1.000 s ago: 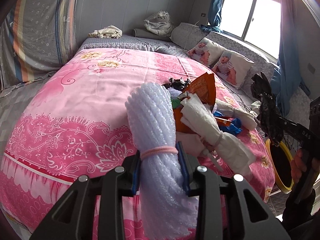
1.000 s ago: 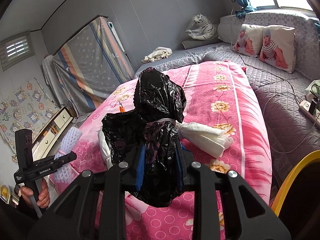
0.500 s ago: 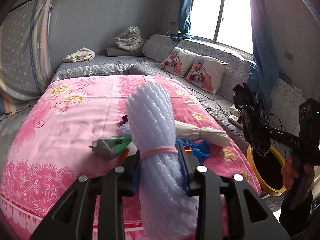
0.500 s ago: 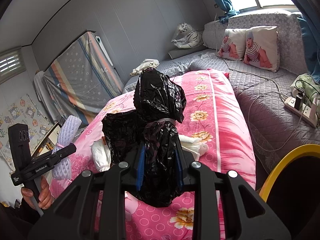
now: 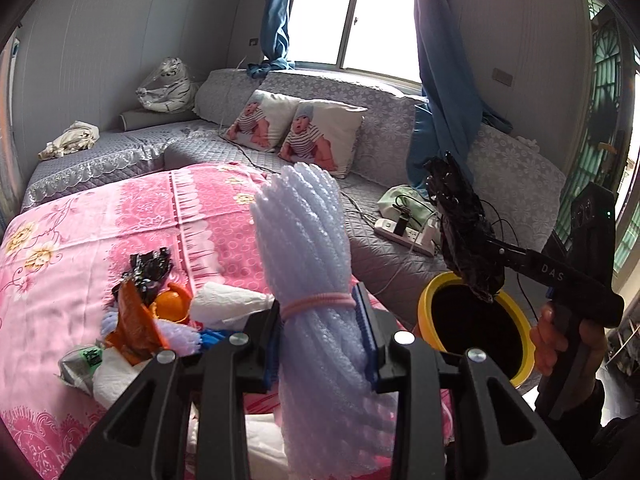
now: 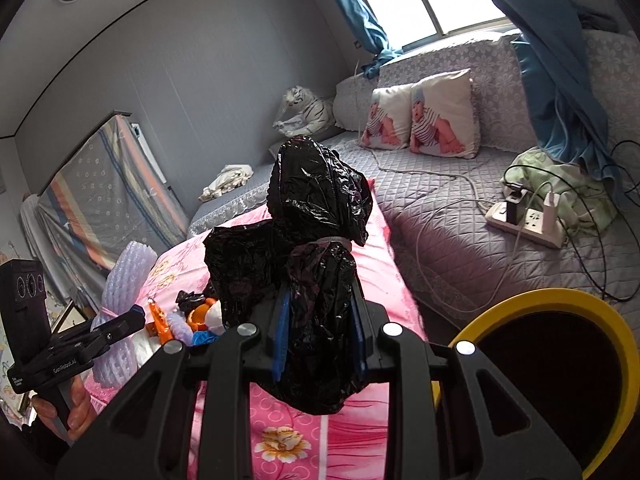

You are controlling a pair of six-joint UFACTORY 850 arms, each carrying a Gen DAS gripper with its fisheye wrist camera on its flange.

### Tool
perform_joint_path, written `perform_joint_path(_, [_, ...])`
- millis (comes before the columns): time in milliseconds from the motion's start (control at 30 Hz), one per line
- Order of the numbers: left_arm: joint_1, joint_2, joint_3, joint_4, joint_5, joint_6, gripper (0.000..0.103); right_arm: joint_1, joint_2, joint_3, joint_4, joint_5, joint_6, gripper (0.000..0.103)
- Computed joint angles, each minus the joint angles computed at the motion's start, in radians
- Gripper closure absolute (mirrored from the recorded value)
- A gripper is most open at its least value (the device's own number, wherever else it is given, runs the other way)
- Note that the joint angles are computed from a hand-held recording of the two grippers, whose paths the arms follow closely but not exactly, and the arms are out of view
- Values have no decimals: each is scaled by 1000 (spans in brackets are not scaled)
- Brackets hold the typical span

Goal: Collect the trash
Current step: 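Carry the mesh bag and black bag over the yellow-rimmed bin with both grippers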

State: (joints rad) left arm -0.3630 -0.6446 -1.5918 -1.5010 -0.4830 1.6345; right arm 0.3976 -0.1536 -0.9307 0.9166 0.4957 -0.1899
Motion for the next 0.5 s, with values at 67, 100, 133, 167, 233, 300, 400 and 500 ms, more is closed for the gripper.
perform_joint_path(67, [-15,-12,-23,20,-11,-9,73,-9,26,29,16,22,8,79])
perform_joint_path(100, [-20,-18,-35,32,-21,-16,73,-14,40,44,23,32,15,79])
perform_joint_path(133, [-28,-26,-49,48,-28,-29,73,-17,52,58,36,44,15,79])
perform_joint_path(167, [-36,-34,-65,62,-35,-41,73,-16,60,65,64,57,0,79])
perform_joint_path(233, [-52,-49,-92,86,-46,-58,73,-16,85,94,108,85,-21,79])
perform_joint_path(300, [-67,-60,-113,102,-59,-67,73,-18,109,119,145,109,-34,79])
perform_joint_path(400, [-91,-77,-141,127,-72,-79,73,-21,135,149,202,137,-50,79])
perform_joint_path(500, [-113,-101,-181,167,-102,-113,73,-29,158,173,267,157,-71,78])
